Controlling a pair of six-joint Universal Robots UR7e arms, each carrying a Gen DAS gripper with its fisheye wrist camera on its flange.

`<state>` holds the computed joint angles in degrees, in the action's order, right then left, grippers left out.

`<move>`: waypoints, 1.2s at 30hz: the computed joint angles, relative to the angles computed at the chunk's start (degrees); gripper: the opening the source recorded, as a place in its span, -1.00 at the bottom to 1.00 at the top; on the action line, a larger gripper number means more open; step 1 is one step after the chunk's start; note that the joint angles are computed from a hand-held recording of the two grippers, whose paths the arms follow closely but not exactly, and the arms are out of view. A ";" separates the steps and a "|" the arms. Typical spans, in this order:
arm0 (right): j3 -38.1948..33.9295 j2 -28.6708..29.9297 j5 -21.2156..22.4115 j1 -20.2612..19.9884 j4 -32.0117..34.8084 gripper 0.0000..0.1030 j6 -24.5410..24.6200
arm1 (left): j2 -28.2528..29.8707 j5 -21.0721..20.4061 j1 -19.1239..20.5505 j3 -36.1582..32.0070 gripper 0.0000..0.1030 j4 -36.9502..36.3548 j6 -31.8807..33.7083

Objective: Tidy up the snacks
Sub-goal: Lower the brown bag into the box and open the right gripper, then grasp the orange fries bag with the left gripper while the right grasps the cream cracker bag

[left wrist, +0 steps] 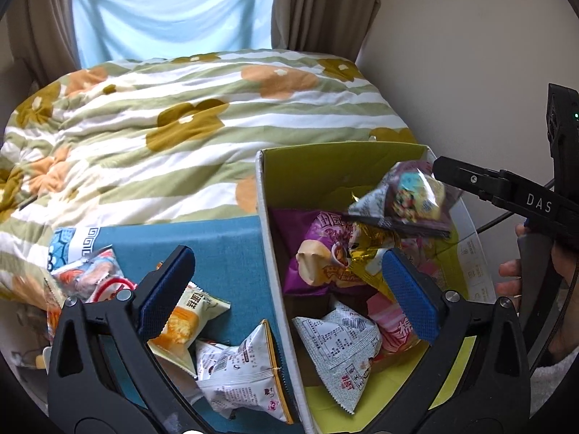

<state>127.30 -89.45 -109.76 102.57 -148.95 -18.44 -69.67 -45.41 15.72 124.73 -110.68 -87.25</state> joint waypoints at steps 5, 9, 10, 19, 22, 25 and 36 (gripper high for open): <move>3.10 -2.80 -0.30 -1.10 -2.74 0.99 -1.34 | 0.38 -1.29 -0.36 0.61 0.99 -0.63 -0.21; 3.84 -4.61 -0.16 -1.27 -1.39 0.99 -2.08 | 0.43 -1.79 -1.11 0.62 0.99 -0.39 -1.05; 3.91 -5.14 0.12 -1.40 -0.96 0.99 -1.98 | 0.42 -1.70 -1.50 0.51 0.99 0.17 -1.51; 3.63 -10.07 2.17 0.12 3.65 0.99 -2.69 | -0.32 -0.73 -7.39 -2.27 0.99 10.43 -10.59; 3.52 -11.77 2.46 1.43 5.70 0.99 -3.78 | -1.09 -1.24 -10.36 -3.62 0.99 16.97 -16.05; 3.68 -13.19 3.67 2.71 7.16 0.99 -4.99 | -1.81 -2.81 -13.71 -5.14 0.99 25.33 -23.28; 6.15 -15.92 9.31 9.67 9.10 0.99 -4.83 | -8.50 -14.75 -26.29 -5.32 0.99 47.13 -43.68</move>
